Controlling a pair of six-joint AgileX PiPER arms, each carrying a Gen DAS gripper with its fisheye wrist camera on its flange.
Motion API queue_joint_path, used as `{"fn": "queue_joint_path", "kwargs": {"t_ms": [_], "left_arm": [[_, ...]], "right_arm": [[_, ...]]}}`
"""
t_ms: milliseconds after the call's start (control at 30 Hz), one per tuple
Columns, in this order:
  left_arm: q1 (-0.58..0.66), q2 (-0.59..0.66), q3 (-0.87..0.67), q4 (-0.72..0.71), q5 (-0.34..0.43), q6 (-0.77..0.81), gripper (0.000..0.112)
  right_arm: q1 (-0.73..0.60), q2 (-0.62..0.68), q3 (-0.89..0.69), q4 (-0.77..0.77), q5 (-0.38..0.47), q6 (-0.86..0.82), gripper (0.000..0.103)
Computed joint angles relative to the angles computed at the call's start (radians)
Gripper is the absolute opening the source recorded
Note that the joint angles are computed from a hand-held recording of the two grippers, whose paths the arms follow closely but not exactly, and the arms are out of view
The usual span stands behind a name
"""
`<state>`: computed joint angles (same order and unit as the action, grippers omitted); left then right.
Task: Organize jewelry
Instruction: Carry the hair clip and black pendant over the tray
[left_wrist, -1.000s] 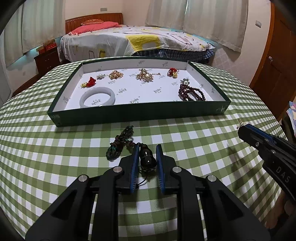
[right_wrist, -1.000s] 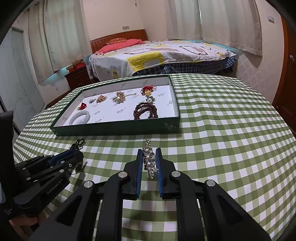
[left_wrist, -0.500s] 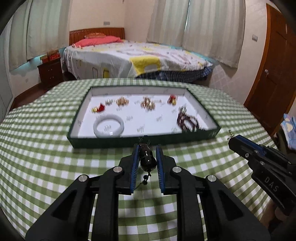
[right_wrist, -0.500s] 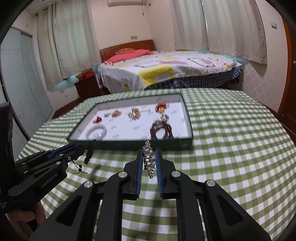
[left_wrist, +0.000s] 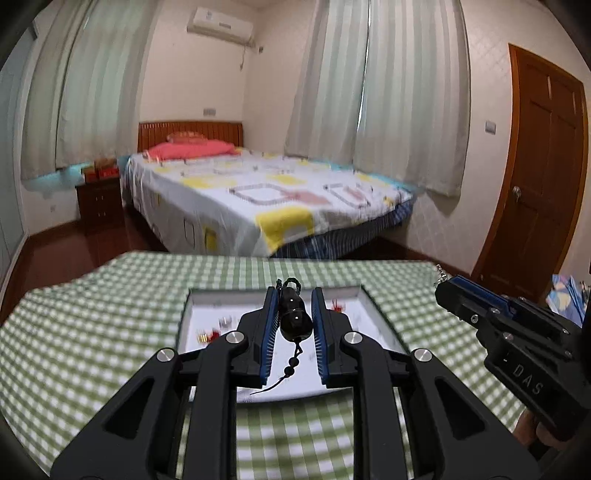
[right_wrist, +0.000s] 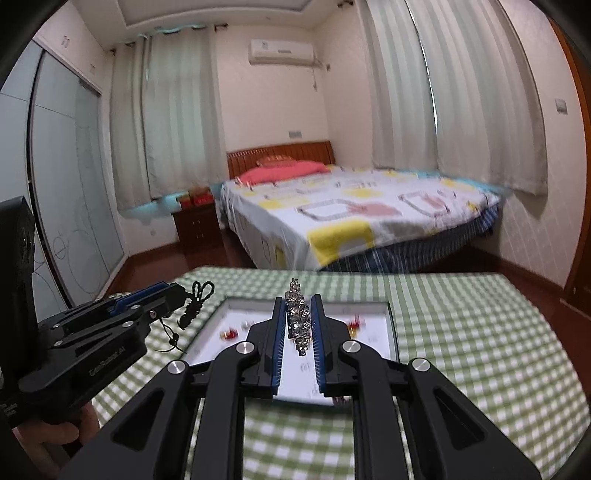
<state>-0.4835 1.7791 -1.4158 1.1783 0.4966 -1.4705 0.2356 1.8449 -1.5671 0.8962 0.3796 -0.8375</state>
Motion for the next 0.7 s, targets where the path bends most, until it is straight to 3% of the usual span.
{"fn": "queue_joint_path", "kwargs": {"t_ms": [433,700], "left_arm": [[0.072,0.134,-0.164,0.031,-0.030,0.020,0.018],[0.136,0.263,-0.240,-0.142,-0.074,0.169,0.018]], "right_arm": [[0.041,0.187,-0.247,-0.032,-0.027,0.037,0.014],[0.049,0.314,-0.347,-0.196,-0.001,0.205,0.014]]}}
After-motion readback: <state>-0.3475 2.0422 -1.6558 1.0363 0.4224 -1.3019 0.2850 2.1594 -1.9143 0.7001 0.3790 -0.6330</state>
